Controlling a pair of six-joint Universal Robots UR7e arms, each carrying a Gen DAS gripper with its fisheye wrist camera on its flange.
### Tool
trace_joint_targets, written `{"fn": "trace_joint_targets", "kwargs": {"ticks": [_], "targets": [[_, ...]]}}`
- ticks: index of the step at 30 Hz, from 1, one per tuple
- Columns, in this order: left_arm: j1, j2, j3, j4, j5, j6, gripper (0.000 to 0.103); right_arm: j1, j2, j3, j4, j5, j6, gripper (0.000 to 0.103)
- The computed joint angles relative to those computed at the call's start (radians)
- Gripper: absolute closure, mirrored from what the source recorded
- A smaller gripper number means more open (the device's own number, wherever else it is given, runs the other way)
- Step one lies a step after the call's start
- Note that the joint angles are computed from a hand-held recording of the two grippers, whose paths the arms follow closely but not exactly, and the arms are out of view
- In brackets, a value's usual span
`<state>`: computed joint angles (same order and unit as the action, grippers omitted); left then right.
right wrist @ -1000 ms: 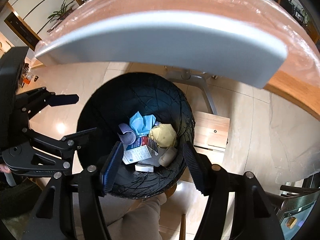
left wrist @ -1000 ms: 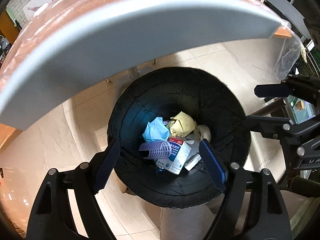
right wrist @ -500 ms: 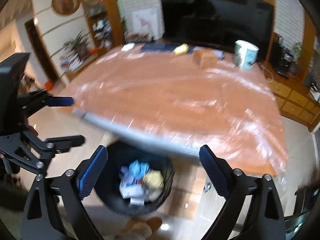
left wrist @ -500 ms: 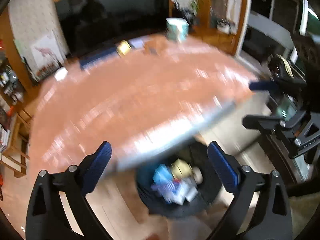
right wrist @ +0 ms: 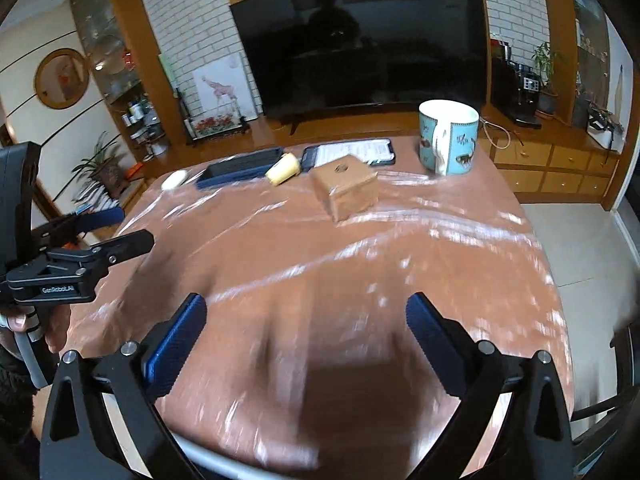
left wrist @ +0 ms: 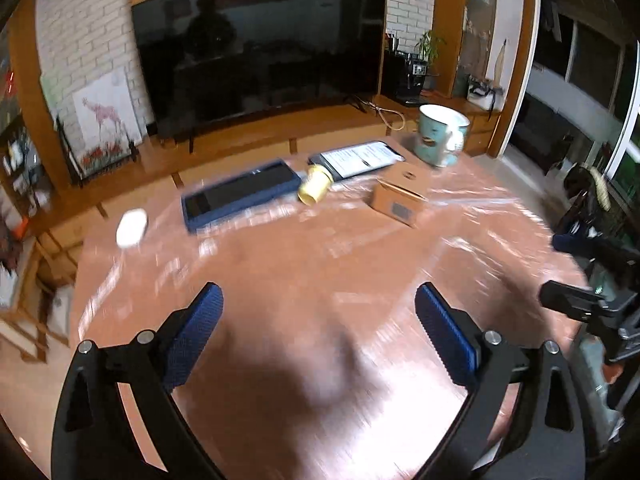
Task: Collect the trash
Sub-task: 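Raise both open tools from the bin and move toward the table, then grasp the yellow paper cup with the left tool while the right tool grasps the brown cardboard box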
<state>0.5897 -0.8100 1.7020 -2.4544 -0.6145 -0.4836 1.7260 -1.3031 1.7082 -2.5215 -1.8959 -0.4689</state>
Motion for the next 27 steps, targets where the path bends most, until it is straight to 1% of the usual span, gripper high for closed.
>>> {"fn": "trace_joint_targets", "kwargs": {"ticks": [3, 5, 8, 12, 15, 20, 21, 22, 23, 25, 27], "targets": [[0.046, 0.051, -0.076, -0.018, -0.004, 0.098, 0.007, 0.002, 0.08, -0.065, -0.032, -0.03, 0.001, 0.005], [0.082, 0.089, -0.137, -0.028, -0.022, 0.168, 0.012, 0.004, 0.135, -0.112, -0.047, -0.055, 0.0, 0.005], [0.126, 0.145, -0.223, -0.013, -0.042, 0.245, 0.017, 0.003, 0.208, -0.18, -0.048, -0.084, 0.002, 0.005], [0.171, 0.204, -0.313, -0.01, -0.066, 0.329, 0.017, -0.002, 0.286, -0.254, -0.044, -0.113, 0.0, 0.006], [0.192, 0.232, -0.364, -0.002, -0.09, 0.363, 0.017, -0.004, 0.32, -0.287, -0.035, -0.127, 0.005, 0.007], [0.218, 0.279, -0.441, 0.008, -0.109, 0.439, 0.02, -0.004, 0.367, -0.336, -0.021, -0.148, 0.004, 0.01], [0.224, 0.285, -0.454, 0.012, -0.12, 0.446, 0.023, -0.004, 0.379, -0.347, -0.019, -0.157, 0.001, 0.01], [0.229, 0.29, -0.467, 0.02, -0.133, 0.445, 0.028, -0.004, 0.385, -0.352, -0.018, -0.162, -0.001, 0.01], [0.236, 0.292, -0.479, 0.033, -0.152, 0.44, 0.03, -0.004, 0.391, -0.358, -0.017, -0.167, -0.002, 0.011], [0.244, 0.297, -0.49, 0.034, -0.166, 0.444, 0.031, -0.004, 0.397, -0.361, -0.021, -0.173, -0.008, 0.011], [0.248, 0.304, -0.502, 0.043, -0.177, 0.454, 0.035, -0.005, 0.405, -0.367, -0.018, -0.177, -0.011, 0.011]]}}
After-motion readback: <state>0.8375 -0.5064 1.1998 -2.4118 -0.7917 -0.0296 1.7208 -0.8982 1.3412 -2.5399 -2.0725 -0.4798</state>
